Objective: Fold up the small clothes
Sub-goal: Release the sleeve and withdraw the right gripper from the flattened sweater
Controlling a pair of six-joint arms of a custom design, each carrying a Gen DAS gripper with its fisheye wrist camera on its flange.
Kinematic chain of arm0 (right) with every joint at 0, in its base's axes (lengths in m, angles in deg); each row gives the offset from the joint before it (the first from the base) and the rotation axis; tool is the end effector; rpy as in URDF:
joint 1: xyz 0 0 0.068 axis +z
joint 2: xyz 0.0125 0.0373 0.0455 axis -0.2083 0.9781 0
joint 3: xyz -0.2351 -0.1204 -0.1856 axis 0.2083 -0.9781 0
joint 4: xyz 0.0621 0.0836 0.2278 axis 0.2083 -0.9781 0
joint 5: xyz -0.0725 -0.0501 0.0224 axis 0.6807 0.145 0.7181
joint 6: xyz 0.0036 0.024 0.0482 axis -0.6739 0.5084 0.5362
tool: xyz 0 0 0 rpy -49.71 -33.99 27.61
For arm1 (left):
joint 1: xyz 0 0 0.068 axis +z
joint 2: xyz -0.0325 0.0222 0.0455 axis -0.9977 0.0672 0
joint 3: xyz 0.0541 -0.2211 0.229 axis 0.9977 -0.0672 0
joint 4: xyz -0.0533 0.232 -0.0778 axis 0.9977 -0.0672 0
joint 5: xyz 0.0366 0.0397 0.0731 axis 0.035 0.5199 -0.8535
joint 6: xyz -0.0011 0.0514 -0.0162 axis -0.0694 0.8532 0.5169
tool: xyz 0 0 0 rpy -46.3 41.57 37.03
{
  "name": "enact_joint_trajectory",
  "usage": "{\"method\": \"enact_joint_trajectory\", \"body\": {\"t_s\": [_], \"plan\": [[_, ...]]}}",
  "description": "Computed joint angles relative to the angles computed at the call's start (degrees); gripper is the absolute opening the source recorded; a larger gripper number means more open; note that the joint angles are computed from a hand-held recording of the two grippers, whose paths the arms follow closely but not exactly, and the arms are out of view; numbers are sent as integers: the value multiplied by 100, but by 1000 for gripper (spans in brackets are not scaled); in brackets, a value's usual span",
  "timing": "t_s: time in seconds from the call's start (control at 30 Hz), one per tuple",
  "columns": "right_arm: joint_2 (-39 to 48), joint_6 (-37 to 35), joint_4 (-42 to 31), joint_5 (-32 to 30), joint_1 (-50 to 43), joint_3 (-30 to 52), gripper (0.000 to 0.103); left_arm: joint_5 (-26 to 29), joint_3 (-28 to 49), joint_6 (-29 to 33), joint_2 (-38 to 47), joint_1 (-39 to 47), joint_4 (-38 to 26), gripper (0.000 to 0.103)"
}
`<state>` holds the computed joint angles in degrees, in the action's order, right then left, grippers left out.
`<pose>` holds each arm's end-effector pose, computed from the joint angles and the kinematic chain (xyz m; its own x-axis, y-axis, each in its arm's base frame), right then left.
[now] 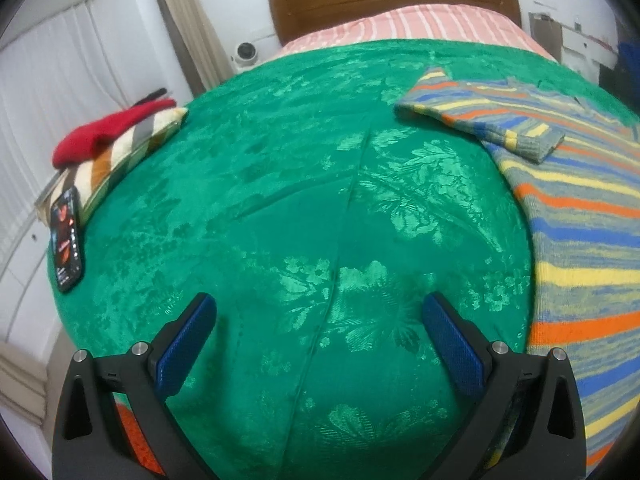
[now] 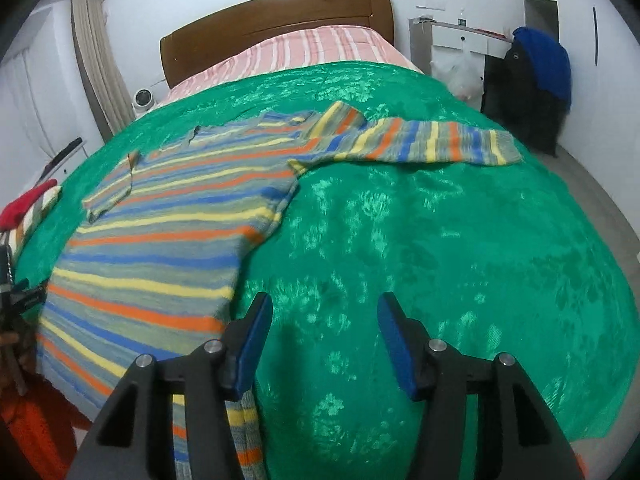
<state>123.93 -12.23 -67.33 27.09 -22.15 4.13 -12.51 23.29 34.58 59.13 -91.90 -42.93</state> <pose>0.2330 -0.0337 0.1629 -0.7621 0.2153 -0.6106 0.0992 0.9708 0.2185 0.3167 -0.0198 0.1416 -0.7315 0.0706 -0.6781 -0.1361 0.9594 0.2468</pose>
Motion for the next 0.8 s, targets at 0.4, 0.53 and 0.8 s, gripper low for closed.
{"method": "enact_joint_trajectory", "body": {"t_s": [0.4,0.53,0.8], "plan": [[121,-59,214,9,33,-211,56,672,212,-346,13,337,-445,103],[146,-49,233,52,92,-214,60,705,227,-349,11,345,-480,103],[250,0,227,-19,96,-197,66,846,283,-298,-7,416,-559,103]]}}
